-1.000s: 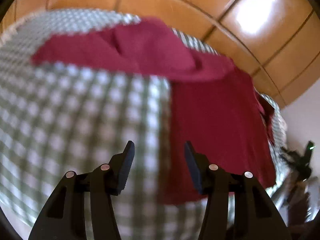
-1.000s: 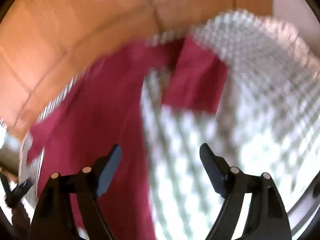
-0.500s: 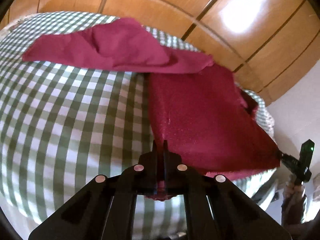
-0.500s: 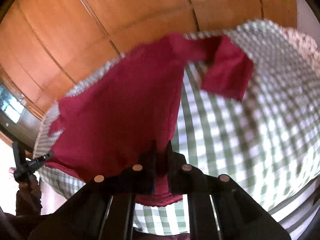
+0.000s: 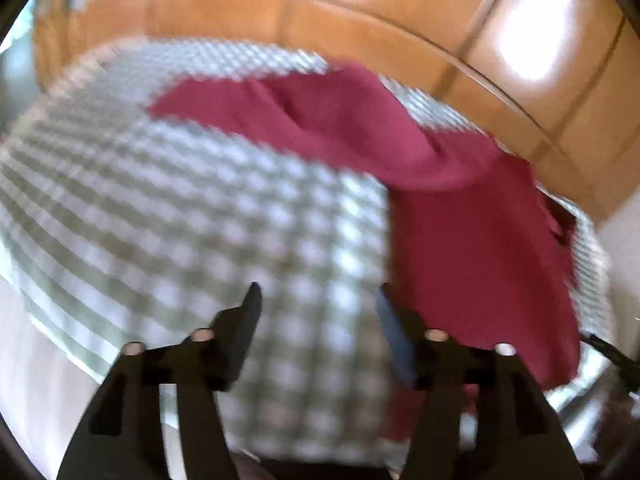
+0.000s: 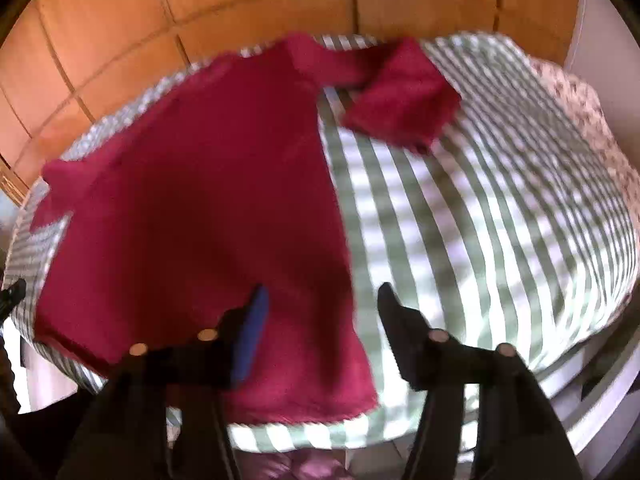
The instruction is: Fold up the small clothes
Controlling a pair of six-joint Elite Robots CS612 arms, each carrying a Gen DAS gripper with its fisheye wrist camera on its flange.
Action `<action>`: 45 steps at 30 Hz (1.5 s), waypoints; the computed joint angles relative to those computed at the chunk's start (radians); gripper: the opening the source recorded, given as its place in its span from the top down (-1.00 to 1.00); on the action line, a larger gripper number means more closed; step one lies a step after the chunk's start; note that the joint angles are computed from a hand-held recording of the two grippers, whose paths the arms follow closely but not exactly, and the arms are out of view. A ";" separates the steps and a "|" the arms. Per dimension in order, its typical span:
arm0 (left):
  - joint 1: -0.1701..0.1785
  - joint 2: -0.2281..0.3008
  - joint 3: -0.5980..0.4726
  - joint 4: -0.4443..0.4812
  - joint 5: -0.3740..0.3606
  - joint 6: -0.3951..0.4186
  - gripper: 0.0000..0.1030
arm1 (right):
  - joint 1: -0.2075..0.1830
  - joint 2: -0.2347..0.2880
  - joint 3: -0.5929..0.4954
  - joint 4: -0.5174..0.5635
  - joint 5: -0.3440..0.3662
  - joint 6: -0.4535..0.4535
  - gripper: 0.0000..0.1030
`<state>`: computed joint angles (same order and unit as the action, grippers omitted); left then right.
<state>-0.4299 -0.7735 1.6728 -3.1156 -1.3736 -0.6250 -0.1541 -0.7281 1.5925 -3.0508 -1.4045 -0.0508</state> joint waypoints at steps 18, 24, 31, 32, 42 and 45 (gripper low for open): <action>0.044 0.179 -0.258 0.070 0.422 0.728 -0.35 | 0.092 0.070 -0.137 0.161 0.029 -0.014 -0.32; 0.072 0.228 -0.355 0.134 0.338 0.799 -0.25 | 0.107 0.087 -0.176 0.189 0.011 0.012 -0.32; 0.112 0.184 -0.399 0.305 0.132 0.608 0.92 | 0.133 0.127 -0.255 0.205 0.033 -0.019 -0.32; 0.119 0.170 -0.389 0.287 0.082 0.572 0.92 | 0.139 0.140 -0.277 0.205 0.043 -0.030 -0.31; 0.191 0.037 -0.286 0.061 -0.271 0.233 0.93 | 0.207 0.289 -0.560 0.299 0.113 -0.188 -0.30; 0.205 0.030 -0.297 0.067 -0.312 0.139 0.93 | 0.229 0.348 -0.687 0.354 0.121 -0.242 -0.25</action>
